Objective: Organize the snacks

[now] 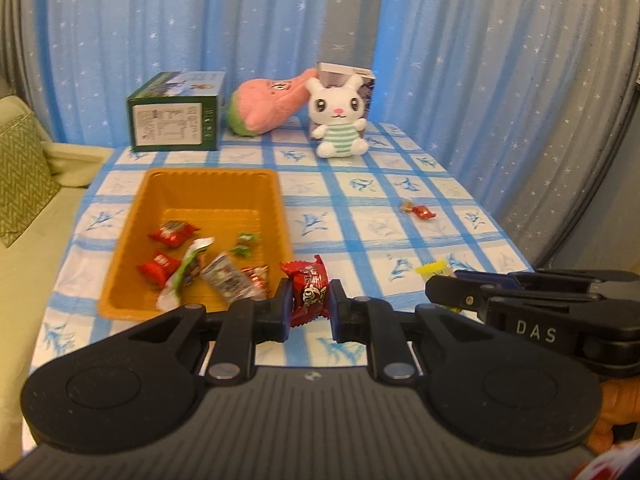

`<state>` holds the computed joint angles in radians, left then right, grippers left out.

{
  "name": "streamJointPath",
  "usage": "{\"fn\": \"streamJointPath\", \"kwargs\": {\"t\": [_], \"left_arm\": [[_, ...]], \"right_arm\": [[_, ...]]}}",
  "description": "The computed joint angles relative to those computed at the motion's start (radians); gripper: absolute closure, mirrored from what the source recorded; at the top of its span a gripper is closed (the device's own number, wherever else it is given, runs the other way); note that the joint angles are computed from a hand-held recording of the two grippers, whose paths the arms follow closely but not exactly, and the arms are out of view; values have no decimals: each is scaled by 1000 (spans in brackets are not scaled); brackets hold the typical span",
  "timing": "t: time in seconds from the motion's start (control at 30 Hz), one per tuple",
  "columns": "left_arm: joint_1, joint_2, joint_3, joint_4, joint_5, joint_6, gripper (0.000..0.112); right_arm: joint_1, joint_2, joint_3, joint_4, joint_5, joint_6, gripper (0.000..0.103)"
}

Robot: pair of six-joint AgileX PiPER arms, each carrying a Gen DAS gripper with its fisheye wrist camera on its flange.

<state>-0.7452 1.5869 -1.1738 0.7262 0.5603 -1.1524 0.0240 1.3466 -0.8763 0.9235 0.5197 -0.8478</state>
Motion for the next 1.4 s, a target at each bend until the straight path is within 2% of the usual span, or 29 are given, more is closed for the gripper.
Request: {"fn": "streamJointPath", "kwargs": {"t": [0.27,0.67,1.03,1.4], "left_arm": [[58,-98,109,1,2,-14,96],[144,-137,151,-61,-26,60,96],[227,-118,150,-151,-71,180,96],[312,-30,77,-298,-108,393,96]], "right_arm": [[119,24,-12,-41,-49,59,81],[228,101,-73,-95,-91,125,81],[272,185,-139,-120,-111,151,81],[283,309,-251,-136,-108,167,81]]}}
